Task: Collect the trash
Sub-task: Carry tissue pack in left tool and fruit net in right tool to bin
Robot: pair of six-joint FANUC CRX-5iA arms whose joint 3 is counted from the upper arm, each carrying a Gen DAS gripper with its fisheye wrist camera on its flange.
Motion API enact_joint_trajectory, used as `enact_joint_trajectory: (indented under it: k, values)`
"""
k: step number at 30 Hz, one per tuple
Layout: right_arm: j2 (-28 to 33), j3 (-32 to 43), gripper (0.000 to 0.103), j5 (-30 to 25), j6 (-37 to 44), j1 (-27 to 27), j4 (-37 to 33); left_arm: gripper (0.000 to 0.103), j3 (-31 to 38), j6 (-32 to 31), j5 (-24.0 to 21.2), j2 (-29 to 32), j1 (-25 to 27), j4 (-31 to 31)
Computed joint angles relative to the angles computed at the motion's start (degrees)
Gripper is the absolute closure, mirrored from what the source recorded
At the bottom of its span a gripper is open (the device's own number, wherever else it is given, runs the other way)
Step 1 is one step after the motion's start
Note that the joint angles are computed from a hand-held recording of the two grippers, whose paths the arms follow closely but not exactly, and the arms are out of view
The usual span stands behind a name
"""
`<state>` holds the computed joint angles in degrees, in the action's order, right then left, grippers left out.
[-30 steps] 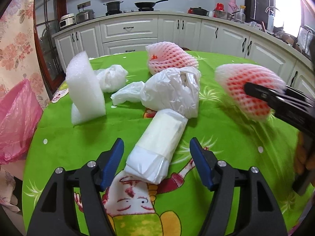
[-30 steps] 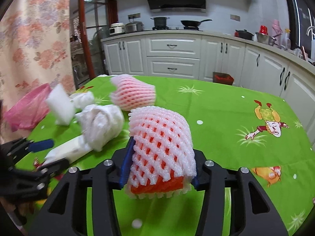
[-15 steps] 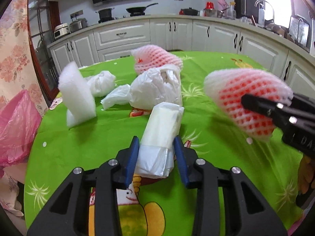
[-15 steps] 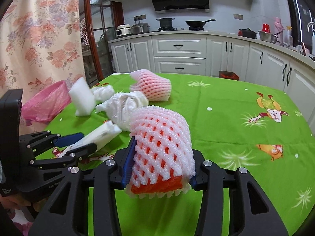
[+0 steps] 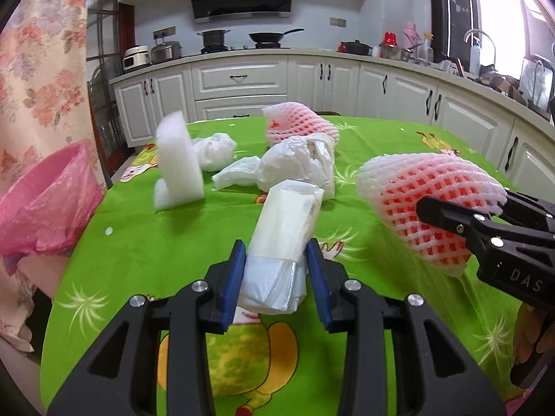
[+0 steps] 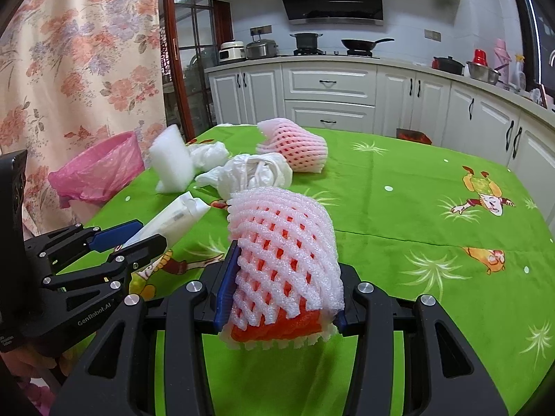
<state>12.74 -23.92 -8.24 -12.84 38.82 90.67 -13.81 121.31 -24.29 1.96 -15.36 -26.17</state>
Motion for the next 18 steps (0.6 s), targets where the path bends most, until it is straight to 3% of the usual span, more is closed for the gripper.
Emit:
enact_joint_trajectory:
  k: [8,13,18]
  values:
    - [-0.13,0.50,0.060,1.87,-3.05,0.07,4.37,0.067,-3.53,5.77,2.15,-4.86,1.25,-3.48]
    - [0.51,1.79,0.060,3.48,-4.83,0.43,6.77,0.067,-4.87,11.54,1.61,-7.78,1.12,-8.85]
    - [1.63,3.78,0.060,6.71,-10.95,-0.63,14.38,0.067,-7.03,14.14,1.28,-10.90,2.79,-10.45]
